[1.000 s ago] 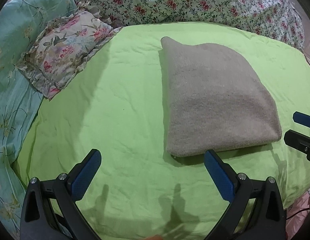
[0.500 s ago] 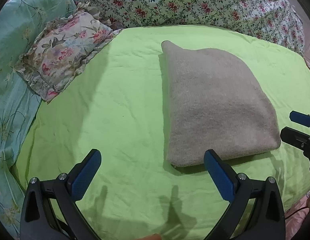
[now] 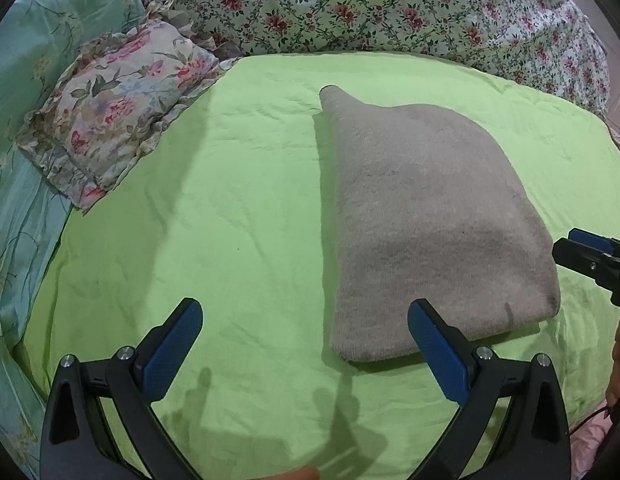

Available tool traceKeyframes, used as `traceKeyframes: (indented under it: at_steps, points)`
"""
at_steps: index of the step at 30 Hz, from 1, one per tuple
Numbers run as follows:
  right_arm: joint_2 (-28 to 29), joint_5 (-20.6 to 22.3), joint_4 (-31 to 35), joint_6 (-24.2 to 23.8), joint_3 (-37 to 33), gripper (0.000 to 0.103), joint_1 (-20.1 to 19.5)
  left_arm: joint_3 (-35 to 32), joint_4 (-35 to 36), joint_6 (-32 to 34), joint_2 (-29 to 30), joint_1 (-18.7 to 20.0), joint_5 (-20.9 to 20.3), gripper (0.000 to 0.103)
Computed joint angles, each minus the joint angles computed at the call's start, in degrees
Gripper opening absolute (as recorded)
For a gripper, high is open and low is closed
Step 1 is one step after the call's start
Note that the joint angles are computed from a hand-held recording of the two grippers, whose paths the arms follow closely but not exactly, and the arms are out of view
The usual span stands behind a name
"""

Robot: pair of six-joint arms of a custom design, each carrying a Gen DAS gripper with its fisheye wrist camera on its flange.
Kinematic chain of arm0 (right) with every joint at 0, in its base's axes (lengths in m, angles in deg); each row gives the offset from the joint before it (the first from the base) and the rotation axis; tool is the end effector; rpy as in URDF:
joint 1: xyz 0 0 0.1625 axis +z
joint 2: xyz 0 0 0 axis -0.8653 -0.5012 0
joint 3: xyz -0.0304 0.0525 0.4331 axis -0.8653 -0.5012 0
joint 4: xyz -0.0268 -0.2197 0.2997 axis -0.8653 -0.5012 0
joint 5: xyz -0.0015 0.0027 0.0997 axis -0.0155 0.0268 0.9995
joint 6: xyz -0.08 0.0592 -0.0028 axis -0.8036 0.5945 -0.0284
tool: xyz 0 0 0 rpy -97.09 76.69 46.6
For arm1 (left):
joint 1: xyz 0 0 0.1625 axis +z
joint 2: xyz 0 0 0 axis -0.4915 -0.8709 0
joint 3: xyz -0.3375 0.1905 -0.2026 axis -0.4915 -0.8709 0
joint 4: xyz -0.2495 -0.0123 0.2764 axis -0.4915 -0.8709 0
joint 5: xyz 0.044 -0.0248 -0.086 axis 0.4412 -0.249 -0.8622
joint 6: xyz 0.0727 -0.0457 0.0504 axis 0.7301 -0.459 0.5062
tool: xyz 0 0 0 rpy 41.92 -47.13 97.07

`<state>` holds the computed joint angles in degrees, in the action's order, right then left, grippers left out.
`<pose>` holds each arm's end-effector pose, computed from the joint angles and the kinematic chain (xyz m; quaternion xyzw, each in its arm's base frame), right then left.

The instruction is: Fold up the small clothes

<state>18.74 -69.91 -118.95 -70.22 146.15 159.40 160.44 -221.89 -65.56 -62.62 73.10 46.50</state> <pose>0.1533 -0.5474 0.3263 -0.1152 -0.8610 0.3776 0.3206 -0.3676 -0.6387 0.1075 0.2809 0.8658 -0.2167 0.3531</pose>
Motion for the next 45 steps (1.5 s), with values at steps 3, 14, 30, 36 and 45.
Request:
traceKeyframes:
  at_steps: [3, 14, 30, 36, 45]
  points:
    - [0.0, 0.2, 0.7, -0.1, -0.8, 0.088, -0.4, -1.2, 0.1, 0.8, 0.6, 0.4, -1.1, 0.103]
    - [-0.2, 0.3, 0.6, -0.2, -0.9, 0.088, -0.4, -3.8, 1.5, 1.4, 1.9, 1.1, -3.6, 0.103]
    - [-1.0, -0.4, 1.0, -0.5, -0.4, 0.088, 0.0, -5.3, 1.6, 2.3, 2.6, 1.1, -5.3, 0.103]
    - [-0.9, -0.9, 0.9, -0.6, -0.5, 0.088, 0.5, -4.5, 0.6, 3.0, 2.2, 0.7, -5.3, 0.103]
    - [-0.2, -1.2, 0.9, -1.1, -1.6, 0.088, 1.0, -4.9, 0.4, 3.2, 2.2, 0.9, -5.3, 0.103]
